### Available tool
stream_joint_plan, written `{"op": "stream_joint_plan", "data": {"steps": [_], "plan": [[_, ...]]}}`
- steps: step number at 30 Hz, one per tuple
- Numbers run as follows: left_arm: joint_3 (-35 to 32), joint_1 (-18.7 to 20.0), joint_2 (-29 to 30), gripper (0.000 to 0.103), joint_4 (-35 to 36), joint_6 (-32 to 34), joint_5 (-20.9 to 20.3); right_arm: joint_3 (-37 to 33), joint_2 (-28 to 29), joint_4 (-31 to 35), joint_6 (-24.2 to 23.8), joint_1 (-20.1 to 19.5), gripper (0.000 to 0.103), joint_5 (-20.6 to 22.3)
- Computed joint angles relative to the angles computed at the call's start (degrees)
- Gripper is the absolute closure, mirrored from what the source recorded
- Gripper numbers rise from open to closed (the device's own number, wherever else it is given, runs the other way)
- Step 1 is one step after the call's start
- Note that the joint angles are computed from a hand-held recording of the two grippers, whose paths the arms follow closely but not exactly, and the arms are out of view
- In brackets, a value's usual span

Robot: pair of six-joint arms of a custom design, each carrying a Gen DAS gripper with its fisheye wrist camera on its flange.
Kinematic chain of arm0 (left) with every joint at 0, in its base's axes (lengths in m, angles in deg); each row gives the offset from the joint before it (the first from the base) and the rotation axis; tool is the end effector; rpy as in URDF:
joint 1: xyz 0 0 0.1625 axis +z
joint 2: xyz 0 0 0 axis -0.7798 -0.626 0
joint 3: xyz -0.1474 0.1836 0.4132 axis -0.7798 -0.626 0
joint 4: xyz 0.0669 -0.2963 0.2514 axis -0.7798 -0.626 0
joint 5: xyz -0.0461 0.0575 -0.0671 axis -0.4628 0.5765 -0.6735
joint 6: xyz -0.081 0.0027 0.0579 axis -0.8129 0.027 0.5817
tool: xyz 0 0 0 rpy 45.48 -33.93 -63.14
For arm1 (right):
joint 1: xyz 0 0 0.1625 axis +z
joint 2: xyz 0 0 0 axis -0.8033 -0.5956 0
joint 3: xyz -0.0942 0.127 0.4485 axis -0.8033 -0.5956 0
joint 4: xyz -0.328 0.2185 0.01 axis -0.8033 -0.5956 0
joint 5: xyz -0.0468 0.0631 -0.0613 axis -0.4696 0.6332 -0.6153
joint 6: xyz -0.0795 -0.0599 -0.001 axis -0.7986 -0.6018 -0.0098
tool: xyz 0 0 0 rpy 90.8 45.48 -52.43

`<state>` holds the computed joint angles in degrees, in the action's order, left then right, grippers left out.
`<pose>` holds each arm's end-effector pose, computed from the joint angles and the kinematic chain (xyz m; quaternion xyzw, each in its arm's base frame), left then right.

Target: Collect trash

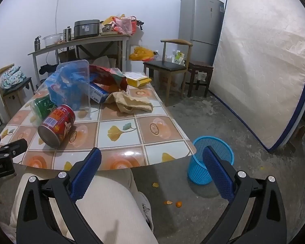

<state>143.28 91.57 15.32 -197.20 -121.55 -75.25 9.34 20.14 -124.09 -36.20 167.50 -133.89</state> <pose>-0.4485 -0.6755 0.3185 0.0584 0.8333 -0.3822 0.3951 0.3615 -0.6541 0.3996 0.2074 -0.8079 0.4220 0.3552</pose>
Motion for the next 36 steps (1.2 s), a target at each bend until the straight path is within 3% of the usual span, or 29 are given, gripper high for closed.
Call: {"op": "stream_joint_plan", "data": {"steps": [36], "plan": [[0.07, 0.34, -0.61, 0.009, 2.76, -3.81, -0.84, 0.39, -0.08, 0.17, 0.11, 0.27, 0.006, -0.02]]}}
